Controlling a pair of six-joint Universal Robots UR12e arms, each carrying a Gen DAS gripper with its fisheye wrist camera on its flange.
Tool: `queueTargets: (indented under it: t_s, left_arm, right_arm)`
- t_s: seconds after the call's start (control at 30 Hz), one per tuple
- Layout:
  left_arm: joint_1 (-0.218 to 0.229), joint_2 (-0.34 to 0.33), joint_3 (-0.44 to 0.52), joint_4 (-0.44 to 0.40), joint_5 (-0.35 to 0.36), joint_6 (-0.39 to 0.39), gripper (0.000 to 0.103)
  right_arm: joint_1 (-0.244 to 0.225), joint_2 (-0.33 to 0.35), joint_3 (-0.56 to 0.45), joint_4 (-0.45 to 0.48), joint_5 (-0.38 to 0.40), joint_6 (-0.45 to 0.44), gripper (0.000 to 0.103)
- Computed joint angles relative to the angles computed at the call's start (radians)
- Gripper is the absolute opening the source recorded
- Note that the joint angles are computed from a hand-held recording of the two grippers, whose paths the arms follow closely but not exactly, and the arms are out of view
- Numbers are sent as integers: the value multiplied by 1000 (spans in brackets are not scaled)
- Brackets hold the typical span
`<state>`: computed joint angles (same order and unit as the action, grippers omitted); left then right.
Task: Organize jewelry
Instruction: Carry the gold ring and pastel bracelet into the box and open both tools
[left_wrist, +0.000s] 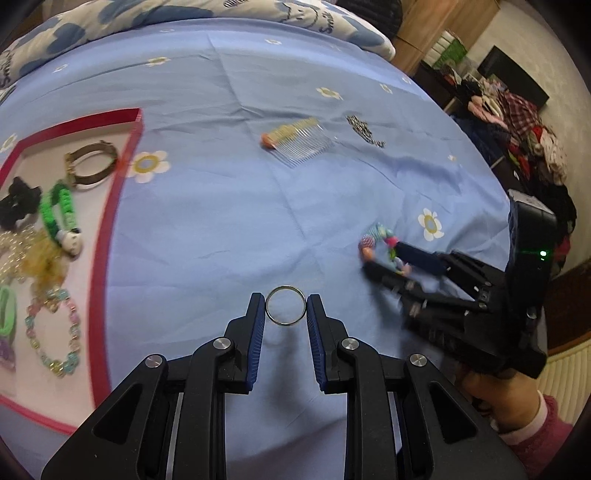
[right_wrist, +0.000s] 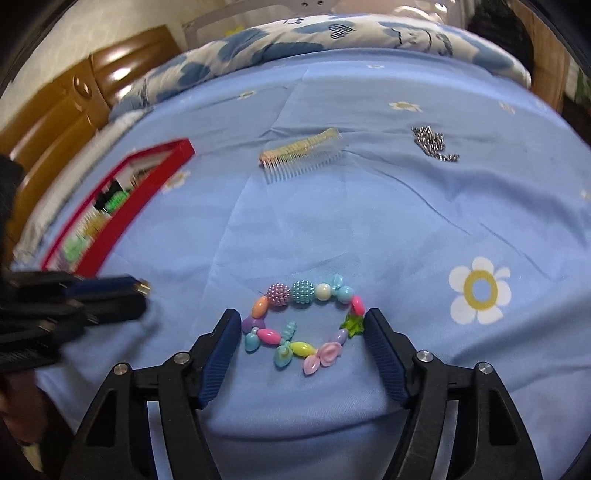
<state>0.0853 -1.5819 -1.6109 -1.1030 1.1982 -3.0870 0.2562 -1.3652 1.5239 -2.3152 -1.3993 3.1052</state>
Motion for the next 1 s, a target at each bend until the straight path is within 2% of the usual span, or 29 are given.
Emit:
queueTargets:
  t_s: [0.03,0.07,0.17,0.3,0.5,0.83,1.0]
  left_arm:
    - [5,4,-3,3,-3,-6,21]
    - [8,7,-6,6,-4,-12,21]
    - [16,16,-14,15,-9,-24,21]
    - [30,32,-28,31,-14,-37,21]
    - [68,63,-52,47,-27,-59,21]
    - [140,116,-90,75,3,-80,21]
    - [187,140,-112,85,28,-97,21]
  right_arm:
    - [-1,-2,2,-3,-2,7,39]
    - [-5,-1,1,-1,7,21,23]
    - [-26,-5,-1,7,64,70,9]
    - [-37,-13,4,-15,133,106,9]
    - [-24,-16,-16,-38,207,109,9]
    - [27,23,-88,-39,319,76,9]
    - [61,52,-130,-22,347,49,9]
